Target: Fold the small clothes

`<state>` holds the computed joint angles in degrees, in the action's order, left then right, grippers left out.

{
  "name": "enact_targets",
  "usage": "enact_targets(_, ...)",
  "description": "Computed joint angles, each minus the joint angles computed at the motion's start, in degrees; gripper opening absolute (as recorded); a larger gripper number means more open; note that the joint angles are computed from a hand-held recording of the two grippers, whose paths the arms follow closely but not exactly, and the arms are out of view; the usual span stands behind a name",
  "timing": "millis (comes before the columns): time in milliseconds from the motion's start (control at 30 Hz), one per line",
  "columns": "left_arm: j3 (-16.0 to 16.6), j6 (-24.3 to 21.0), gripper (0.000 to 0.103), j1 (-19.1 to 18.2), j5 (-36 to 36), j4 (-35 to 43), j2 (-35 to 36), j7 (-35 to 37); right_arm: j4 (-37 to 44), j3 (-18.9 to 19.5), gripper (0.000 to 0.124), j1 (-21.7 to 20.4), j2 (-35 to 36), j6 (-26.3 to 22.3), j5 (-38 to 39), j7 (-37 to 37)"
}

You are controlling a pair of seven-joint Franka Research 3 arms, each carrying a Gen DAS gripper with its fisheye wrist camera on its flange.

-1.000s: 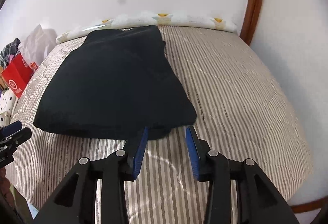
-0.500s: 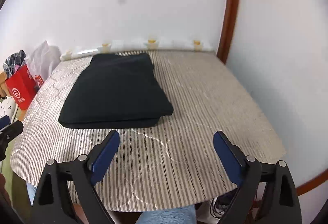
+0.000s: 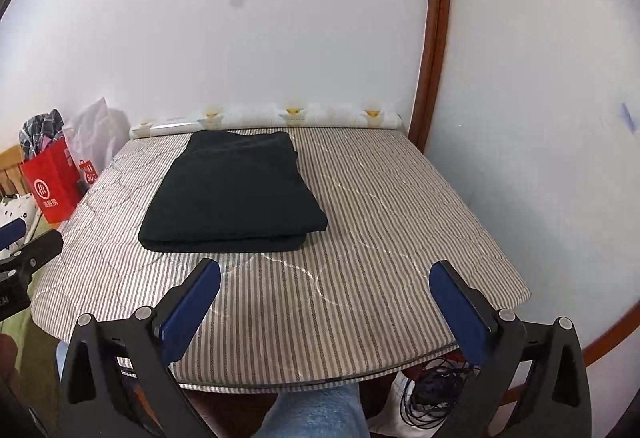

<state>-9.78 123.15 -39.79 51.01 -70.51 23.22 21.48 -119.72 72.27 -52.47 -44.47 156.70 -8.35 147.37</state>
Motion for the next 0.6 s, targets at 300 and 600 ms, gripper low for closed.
enact_targets(300, 0.0, -0.2, 0.094, -0.5, 0.4, 0.2, 0.1, -0.3, -0.7, -0.6, 0.103, 1.0, -0.4, -1.2, -0.1, 1.2)
enact_targets(600, -0.1, 0.4, 0.094, 0.0, -0.3, -0.7, -0.2, -1.1, -0.5, -0.3, 0.103, 1.0, 1.0, -2.4, -1.3, 1.8)
